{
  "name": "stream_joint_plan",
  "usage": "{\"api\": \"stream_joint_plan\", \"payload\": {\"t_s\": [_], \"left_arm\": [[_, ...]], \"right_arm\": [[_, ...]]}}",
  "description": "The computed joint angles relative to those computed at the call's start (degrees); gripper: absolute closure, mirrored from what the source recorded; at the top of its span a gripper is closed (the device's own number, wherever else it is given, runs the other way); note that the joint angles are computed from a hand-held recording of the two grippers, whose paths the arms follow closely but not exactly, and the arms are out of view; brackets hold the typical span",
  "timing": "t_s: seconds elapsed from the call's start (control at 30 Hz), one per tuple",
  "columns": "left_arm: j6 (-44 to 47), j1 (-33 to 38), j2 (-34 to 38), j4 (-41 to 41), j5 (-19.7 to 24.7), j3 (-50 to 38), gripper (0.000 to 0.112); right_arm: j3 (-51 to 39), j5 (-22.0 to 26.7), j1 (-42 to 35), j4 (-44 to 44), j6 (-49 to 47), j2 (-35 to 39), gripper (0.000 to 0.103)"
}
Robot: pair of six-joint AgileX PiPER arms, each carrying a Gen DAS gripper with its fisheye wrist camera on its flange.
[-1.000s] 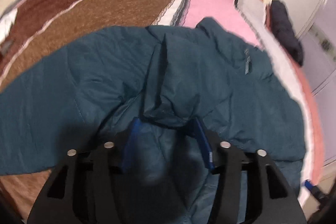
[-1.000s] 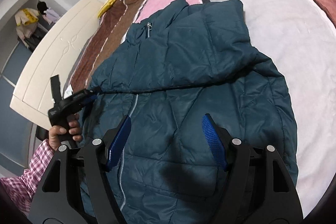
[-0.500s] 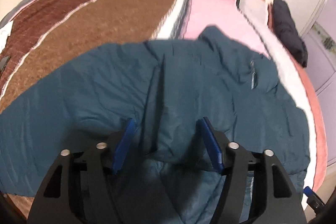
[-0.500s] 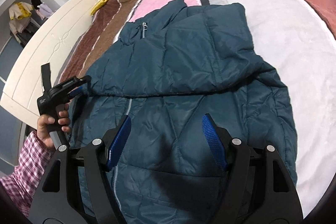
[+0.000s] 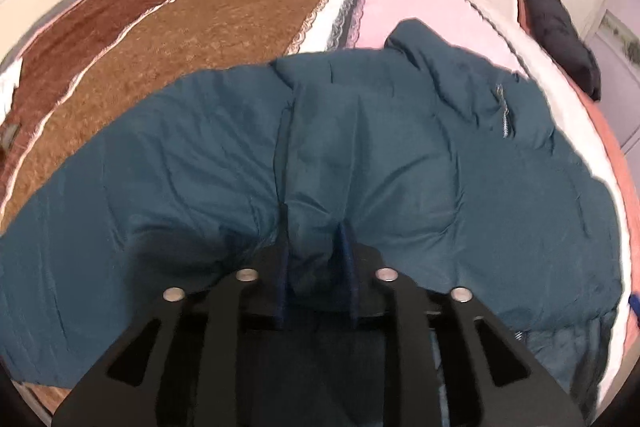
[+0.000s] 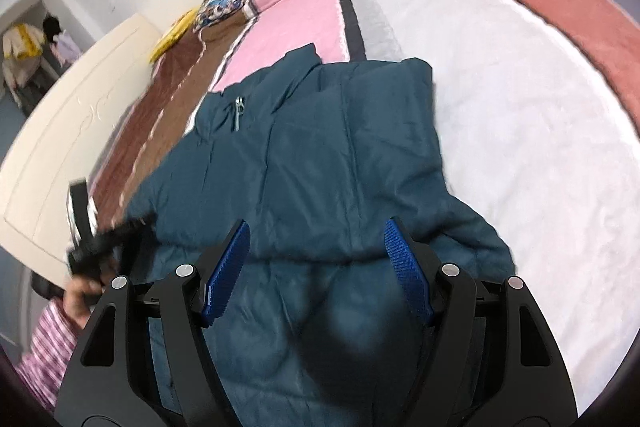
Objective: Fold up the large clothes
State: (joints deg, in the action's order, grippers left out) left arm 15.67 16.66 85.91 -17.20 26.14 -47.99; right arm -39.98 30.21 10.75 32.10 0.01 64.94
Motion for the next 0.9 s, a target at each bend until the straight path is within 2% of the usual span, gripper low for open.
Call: {"api": "stream_joint_plan", "payload": {"t_s": [0.07, 0.1, 0.2, 0.23, 0.4, 0.47, 0.53, 0.6, 0.7, 0.77, 0.83, 0.9], "left_arm": [[3.42, 1.48, -0.91, -3.88, 1.53, 0.06, 0.073], [5.55, 2.97, -1.65, -6.15, 3.05, -0.02, 0.070], [11.86, 7.26, -5.05, -10.88, 6.22, 1.13, 0.069], [14.03, 8.84, -6.27, -12.07, 7.27, 1.66, 0.068], [26.87, 21.82, -11.92, -17.23, 13.98, 3.85, 0.066], [32.45, 29.25, -13.02, -20.09, 18.31, 3.92, 0.066], [33.74, 33.29, -13.30, -21.18, 21.30, 3.39, 0.066], [34.83, 34.96, -13.55, -23.19, 24.31, 2.72, 0.066], [35.38, 32.65, -14.49, -26.21, 25.73, 2.80, 0.066], [32.87, 25.97, -15.04, -26.60, 22.64, 3.57, 0.066], [28.82, 17.59, -14.72, -25.56, 17.80, 3.96, 0.066], [22.58, 9.08, -11.72, -22.14, 12.01, 2.90, 0.066]], "right_arm": [[-0.86, -0.68, -1.61, 1.68, -2.39, 4.27, 0.033], [-1.60, -0.45, -2.32, 2.38, -3.38, 6.43, 0.033], [-3.59, -0.04, -3.55, -1.91, -0.10, 13.23, 0.037], [-4.16, -0.60, -3.17, -5.73, 2.98, 14.76, 0.042], [-5.03, -1.57, -1.74, -13.98, 10.30, 16.47, 0.044], [-5.90, -0.74, -1.35, -16.29, 13.34, 17.13, 0.044], [-6.73, 1.22, 0.07, -20.63, 19.82, 15.19, 0.045], [-6.28, -0.15, 1.02, -18.93, 19.49, 11.66, 0.045], [-9.51, -1.38, 3.66, -22.72, 23.23, 11.83, 0.045], [-13.93, -1.62, 5.21, -25.43, 25.33, 16.49, 0.045], [-17.70, -1.96, 5.24, -26.25, 26.01, 21.58, 0.045], [-20.82, -0.77, 4.99, -31.76, 30.17, 26.10, 0.045]]}}
